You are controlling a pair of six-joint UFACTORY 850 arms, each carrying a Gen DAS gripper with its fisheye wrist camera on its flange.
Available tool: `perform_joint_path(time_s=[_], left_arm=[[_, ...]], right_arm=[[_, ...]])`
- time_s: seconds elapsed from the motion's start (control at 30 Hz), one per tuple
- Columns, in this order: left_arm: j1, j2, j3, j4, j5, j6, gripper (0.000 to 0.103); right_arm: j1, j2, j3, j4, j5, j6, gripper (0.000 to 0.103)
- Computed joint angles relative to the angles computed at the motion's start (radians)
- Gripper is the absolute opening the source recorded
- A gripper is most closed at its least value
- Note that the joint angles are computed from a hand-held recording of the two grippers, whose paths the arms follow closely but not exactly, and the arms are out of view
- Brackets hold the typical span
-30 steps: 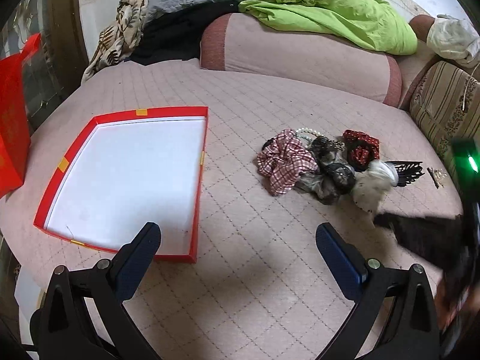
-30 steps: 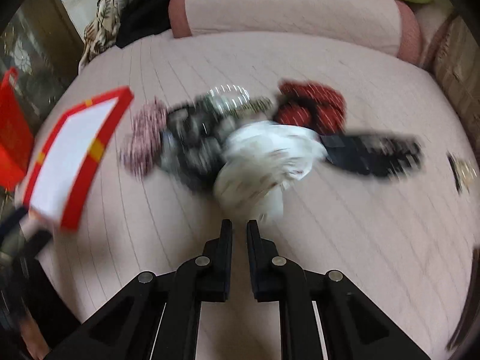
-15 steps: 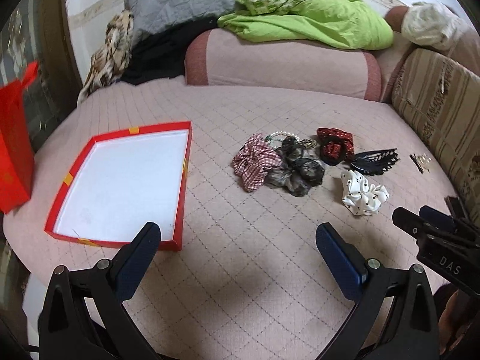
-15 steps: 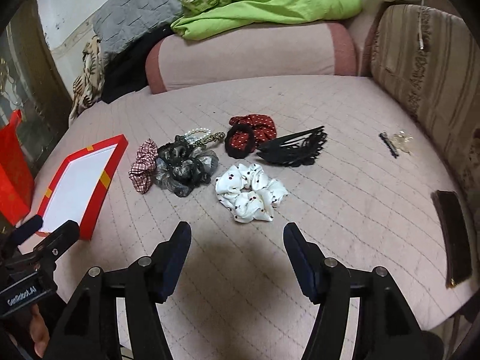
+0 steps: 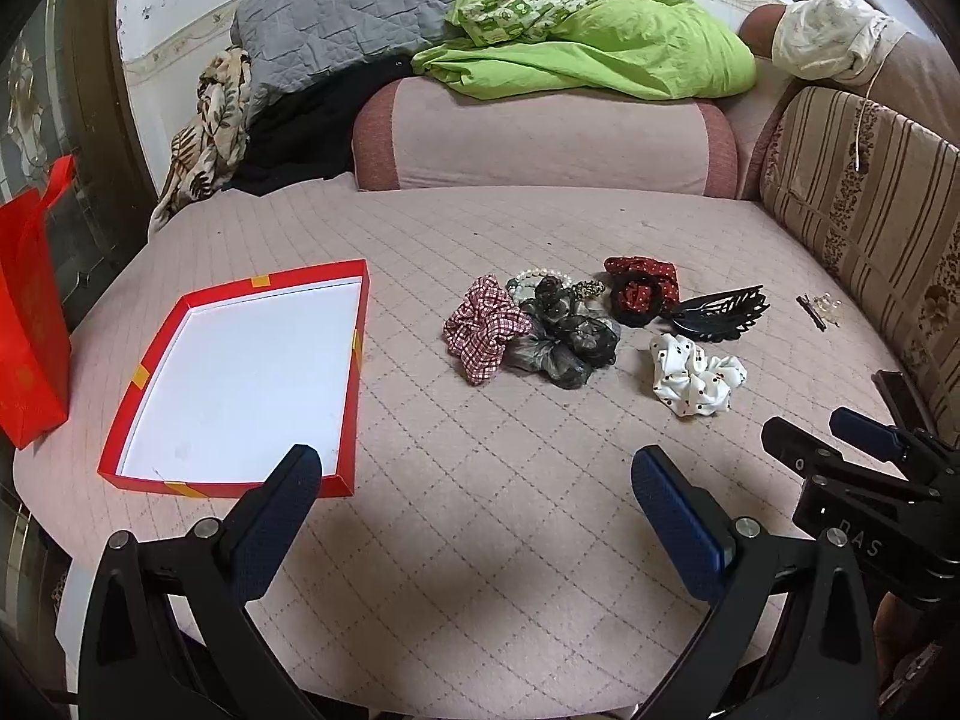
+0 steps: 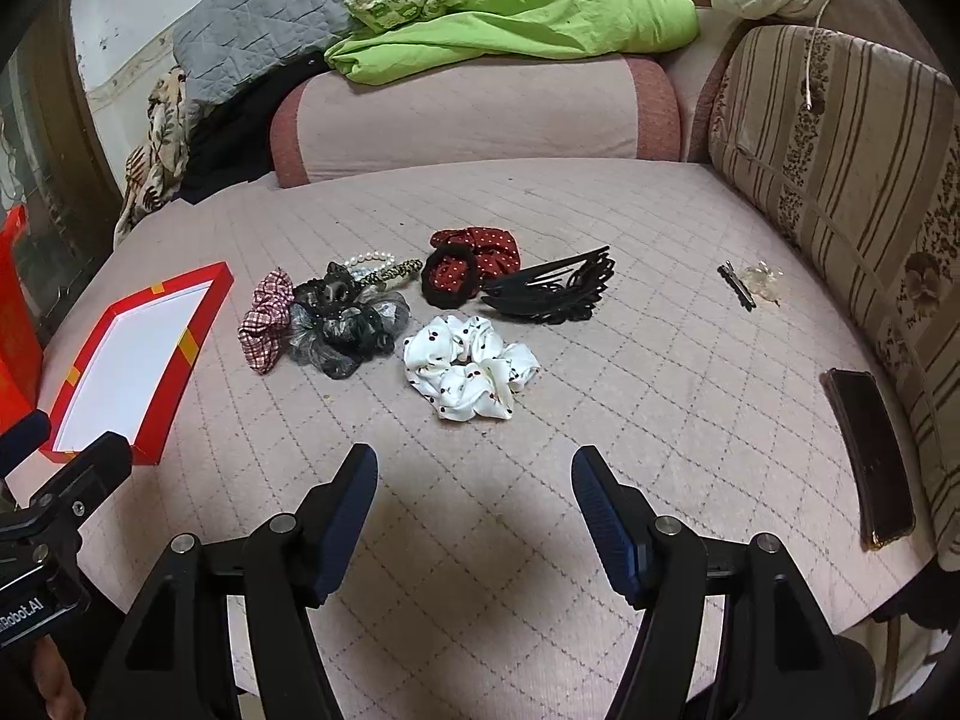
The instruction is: Organize jewelry
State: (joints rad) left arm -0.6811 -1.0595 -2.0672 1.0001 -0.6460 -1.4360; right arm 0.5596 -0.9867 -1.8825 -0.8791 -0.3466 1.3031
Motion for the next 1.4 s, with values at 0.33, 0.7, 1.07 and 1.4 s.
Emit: perform_joint_path(time_s=[0.33, 0.7, 1.07, 1.4], left_arm=[[0.008, -0.005, -0.011, -0.063, 0.013, 0.053, 0.103], [0.02, -0.027, -0.037, -0.132, 0.017, 0.119, 0.103], [0.033, -0.066, -0.082, -0.2, 0.007, 0.186, 0.103], [0.062, -0.089, -0.106, -0.262, -0.007, 0.203, 0.103]], right_arm=[[0.006, 0.001, 0.002, -0.024, -0.018, 0.029, 0.073], [0.002, -0.015, -0.015, 0.022, -0.024, -0.021, 0.075], [-0.004, -0.049, -0.056, 0.12, -0.038, -0.116, 0.075], [-0.01, -0.085, -0.104, 0.205, -0.055, -0.203, 0.075]])
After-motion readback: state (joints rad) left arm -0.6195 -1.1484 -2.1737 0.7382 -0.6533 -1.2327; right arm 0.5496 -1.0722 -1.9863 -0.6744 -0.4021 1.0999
